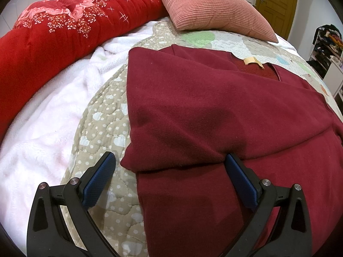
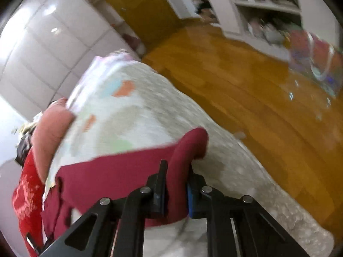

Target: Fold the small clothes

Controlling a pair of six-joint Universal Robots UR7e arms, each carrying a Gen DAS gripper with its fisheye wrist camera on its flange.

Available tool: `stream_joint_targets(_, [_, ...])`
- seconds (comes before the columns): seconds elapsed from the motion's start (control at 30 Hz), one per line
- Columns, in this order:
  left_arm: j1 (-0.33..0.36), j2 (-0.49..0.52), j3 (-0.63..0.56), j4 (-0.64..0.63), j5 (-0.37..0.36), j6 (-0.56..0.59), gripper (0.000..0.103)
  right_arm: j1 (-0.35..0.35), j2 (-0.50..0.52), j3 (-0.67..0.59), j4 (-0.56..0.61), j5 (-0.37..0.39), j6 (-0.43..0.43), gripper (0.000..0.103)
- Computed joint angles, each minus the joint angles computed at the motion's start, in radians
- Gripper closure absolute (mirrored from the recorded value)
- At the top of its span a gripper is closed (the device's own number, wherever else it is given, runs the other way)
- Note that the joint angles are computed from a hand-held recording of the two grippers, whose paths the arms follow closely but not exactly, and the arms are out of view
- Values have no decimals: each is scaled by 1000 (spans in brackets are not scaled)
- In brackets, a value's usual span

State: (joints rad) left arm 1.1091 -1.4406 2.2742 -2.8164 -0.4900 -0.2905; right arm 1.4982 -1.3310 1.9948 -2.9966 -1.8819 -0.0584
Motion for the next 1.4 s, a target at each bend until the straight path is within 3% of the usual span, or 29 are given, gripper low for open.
stream_joint_targets(0.07, [-1, -3, 2, -5, -4, 2, 1, 54, 4, -22, -12, -9, -31, 89])
stream_joint_targets(0.27, [-29, -53, 34, -110, 9, 21, 1, 211, 64, -136, 28, 125, -40, 90])
stream_joint_targets(0.4, [-52, -92, 45, -144, 41, 38, 1, 326, 197, -267, 82, 200, -64, 90])
stream_joint_targets(0.53, [-48, -141, 51, -171, 25, 42, 1, 417, 374, -400, 132, 257, -89, 90])
stream_joint_targets(0.73, [-8, -178, 37, -149, -18, 4, 1, 502, 589, -498, 202, 373, -87, 90])
stream_joint_targets(0.87, [-10, -180, 40, -195, 15, 29, 1, 547, 731, -547, 271, 374, -118, 90])
stream_joint_targets(0.93, [-11, -182, 43, -209, 27, 40, 1, 559, 797, -571, 275, 321, -127, 89])
stream_joint_targets(1.03, [0, -188, 39, -183, 7, 24, 1, 556, 860, -644, 451, 281, -110, 86])
stream_joint_targets(1.07, [3, -188, 37, -179, 0, 21, 1, 546, 854, -645, 493, 298, -92, 85])
stream_joint_targets(1.13, [5, -184, 37, -189, -6, 25, 1, 529, 813, -605, 463, 324, -99, 78])
stream_joint_targets(1.2, [4, -180, 37, -201, -12, 30, 1, 511, 730, -516, 373, 324, -132, 57])
stream_joint_targets(1.23, [2, -176, 39, -209, -15, 34, 1, 504, 695, -479, 324, 319, -136, 41])
stream_joint_targets(1.27, [-2, -170, 41, -218, -16, 37, 1, 498, 665, -442, 272, 308, -136, 35])
stream_joint_targets(1.33, [-6, -159, 40, -212, -11, 29, 1, 476, 617, -391, 192, 308, -129, 35])
stream_joint_targets(1.4, [-10, -150, 39, -199, -13, 29, 1, 456, 594, -384, 201, 319, -86, 35])
